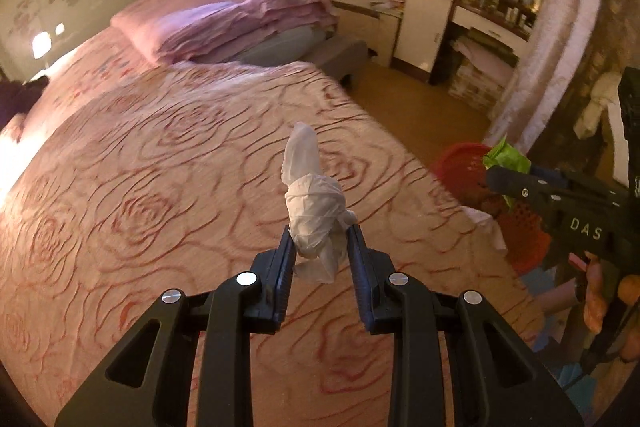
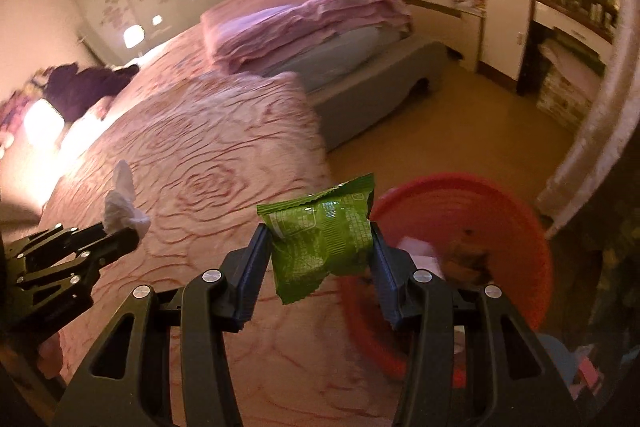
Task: Collect trash
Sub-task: 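Carry the white paper and green wrapper over the red wastebasket, then open both grippers to drop the paper and wrapper into the wastebasket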
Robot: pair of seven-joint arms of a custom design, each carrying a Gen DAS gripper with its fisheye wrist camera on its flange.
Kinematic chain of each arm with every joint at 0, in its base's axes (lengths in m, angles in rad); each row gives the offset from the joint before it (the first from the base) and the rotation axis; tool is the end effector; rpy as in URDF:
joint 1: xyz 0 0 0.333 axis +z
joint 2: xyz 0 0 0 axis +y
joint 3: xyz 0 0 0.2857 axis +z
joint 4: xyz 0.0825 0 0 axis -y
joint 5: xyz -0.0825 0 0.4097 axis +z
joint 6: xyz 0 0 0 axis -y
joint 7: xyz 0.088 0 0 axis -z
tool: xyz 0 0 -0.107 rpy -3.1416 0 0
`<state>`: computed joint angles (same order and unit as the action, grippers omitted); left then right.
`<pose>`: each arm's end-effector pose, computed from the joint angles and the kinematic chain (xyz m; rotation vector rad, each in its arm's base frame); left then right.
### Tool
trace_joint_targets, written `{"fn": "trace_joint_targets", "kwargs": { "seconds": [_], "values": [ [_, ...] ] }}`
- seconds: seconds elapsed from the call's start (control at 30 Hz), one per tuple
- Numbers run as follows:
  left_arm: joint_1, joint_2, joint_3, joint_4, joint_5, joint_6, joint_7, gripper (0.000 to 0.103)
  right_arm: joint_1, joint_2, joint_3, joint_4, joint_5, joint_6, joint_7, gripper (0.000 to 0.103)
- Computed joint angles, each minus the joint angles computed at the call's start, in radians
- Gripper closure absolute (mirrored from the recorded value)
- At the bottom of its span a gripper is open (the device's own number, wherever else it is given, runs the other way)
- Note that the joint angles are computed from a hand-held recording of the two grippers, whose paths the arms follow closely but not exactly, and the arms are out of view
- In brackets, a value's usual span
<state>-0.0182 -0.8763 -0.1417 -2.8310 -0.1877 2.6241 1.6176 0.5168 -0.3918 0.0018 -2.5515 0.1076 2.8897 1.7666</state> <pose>0.3766 -0.0519 0.4704 -1.7979 1.9140 -0.7002 0.4290 0.2376 0.4483 -1.9064 1.5133 -0.3128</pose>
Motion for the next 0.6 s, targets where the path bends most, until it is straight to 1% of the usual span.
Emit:
{"fn": "trace_joint_targets", "kwargs": {
  "seconds": [0.3, 0.47, 0.6],
  "values": [
    [-0.098, 0.144, 0.007, 0.107, -0.048, 0.040, 0.063, 0.077, -0.124, -0.085, 0.008, -0.074, -0.089, -0.002, 0.105, 0.056],
    [-0.163, 0.252, 0.017, 0.183, -0.101, 0.047, 0.116, 0.077, -0.160, -0.105, -0.007, -0.101, -0.122, -0.015, 0.137, 0.056],
    [-0.197, 0.338, 0.007, 0.240, -0.134, 0.052, 0.155, 0.077, -0.179, -0.117, -0.016, -0.118, -0.135, -0.023, 0.154, 0.056]
  ]
}}
